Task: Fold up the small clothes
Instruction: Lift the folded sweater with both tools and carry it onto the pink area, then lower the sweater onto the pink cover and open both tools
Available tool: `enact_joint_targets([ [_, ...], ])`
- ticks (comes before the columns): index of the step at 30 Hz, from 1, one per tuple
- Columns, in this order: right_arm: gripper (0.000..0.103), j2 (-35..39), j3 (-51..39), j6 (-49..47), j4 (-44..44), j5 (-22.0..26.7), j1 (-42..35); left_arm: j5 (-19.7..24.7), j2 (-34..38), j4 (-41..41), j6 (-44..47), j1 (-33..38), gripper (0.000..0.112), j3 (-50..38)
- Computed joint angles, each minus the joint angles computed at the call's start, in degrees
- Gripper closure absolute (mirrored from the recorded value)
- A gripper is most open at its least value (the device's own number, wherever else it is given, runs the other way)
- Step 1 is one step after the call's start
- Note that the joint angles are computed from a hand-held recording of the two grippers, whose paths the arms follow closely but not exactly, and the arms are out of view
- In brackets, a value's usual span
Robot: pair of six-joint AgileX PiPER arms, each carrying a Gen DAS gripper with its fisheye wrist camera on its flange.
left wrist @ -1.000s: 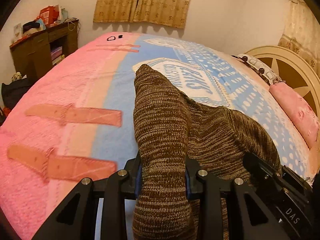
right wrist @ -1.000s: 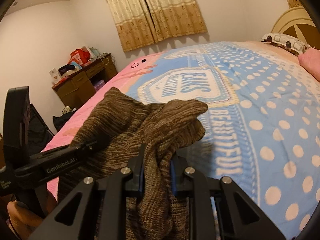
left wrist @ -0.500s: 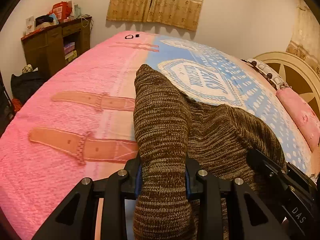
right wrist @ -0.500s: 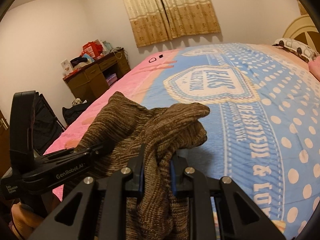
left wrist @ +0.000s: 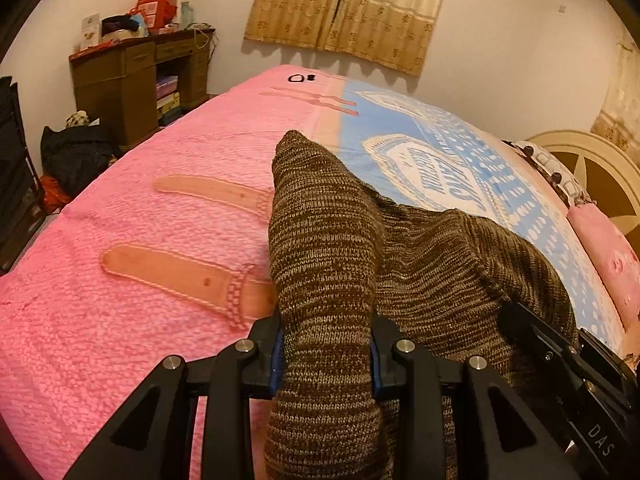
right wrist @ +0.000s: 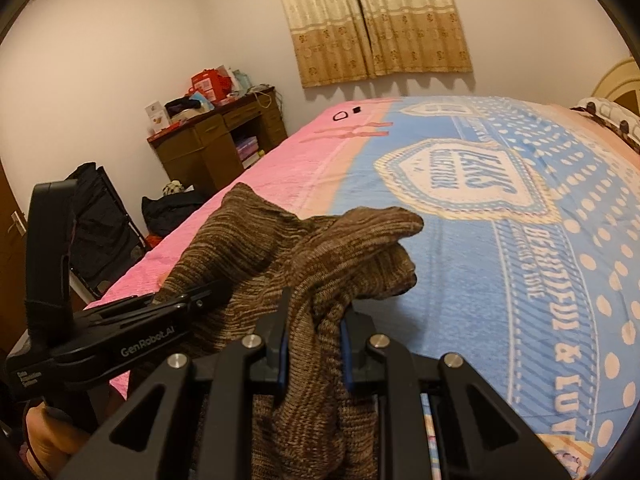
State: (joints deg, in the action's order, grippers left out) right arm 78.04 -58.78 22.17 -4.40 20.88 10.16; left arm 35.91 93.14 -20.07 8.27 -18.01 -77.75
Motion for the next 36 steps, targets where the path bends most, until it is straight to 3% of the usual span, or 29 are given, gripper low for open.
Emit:
enact_joint_targets([
  [18,0.081,8.8,-8.9,2.0,-3.0,1.0,5.9,-0.4,1.0,-1.2,2.6,7.3,0.080,-0.6],
  [26,0.081,17.0,-19.3,-1.9,-1.8,0.1,7.7,0.4,7.3,3.8,0.1,10.8,0.080,-11.9],
  [32,0.081,26.6,-29.6,-2.4,-5.5,-3.8,8.7,-3.1,14.9,10.3,-3.0,11.8,0.079,-19.7],
  [35,0.081,36.1,-38.4,-2.0,-7.1,-2.1,8.6,2.3,24.2,6.8,-0.7,14.3,0.076,-28.6],
  [36,0.081,39.7,-42.5,-5.0,-3.5,0.7,8.0,7.1,28.1,6.0,-0.8,15.2,0.076,-33.2],
])
